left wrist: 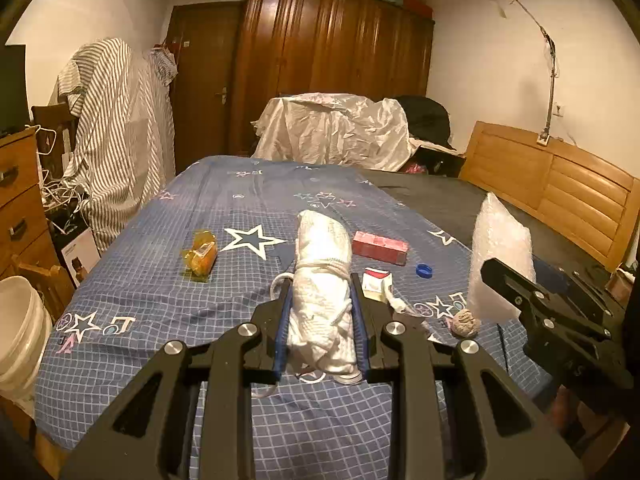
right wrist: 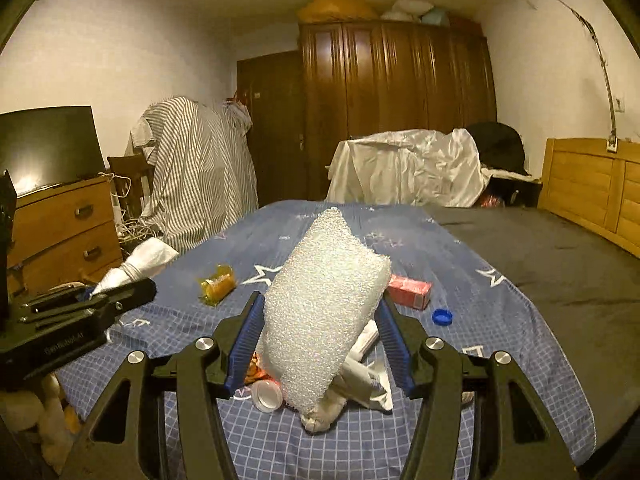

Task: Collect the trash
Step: 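Carry the mask and foam block with both tools over the white bucket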

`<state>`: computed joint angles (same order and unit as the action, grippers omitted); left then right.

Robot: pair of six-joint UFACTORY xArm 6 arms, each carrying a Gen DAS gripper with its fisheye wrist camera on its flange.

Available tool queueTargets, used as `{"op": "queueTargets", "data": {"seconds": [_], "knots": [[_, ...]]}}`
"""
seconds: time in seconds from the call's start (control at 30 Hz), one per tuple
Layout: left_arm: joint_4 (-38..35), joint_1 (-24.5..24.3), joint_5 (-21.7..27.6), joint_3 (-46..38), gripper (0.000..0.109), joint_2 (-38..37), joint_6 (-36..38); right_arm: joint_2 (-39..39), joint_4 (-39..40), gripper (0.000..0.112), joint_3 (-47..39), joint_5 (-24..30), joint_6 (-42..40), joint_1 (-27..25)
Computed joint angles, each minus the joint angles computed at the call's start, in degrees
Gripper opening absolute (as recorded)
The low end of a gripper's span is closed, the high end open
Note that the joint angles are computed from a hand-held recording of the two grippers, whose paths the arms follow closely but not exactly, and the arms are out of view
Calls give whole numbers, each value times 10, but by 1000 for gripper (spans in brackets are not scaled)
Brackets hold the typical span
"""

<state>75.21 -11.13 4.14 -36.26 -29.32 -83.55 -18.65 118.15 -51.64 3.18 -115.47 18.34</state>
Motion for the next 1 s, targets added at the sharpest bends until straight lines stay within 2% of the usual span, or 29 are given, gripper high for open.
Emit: {"op": "queueTargets", "data": {"seconds": [0.2,0.4,0.67,0.83,1.0], "knots": [[-11,-3,1,6,24,-8,10,-10,-91,58,10,2,88,1],[-69,23,3,24,24,-34,67,-5,-185,58,1,9,174,27],[-235,113,8,78,24,-109,231,55,-336,58,-68,36,318,103],[-380,189,14,116,24,-158,376,107,-436,58,-127,36,413,167],[-509,261,19,128,24,-175,517,185,-575,58,-218,45,554,227]]}}
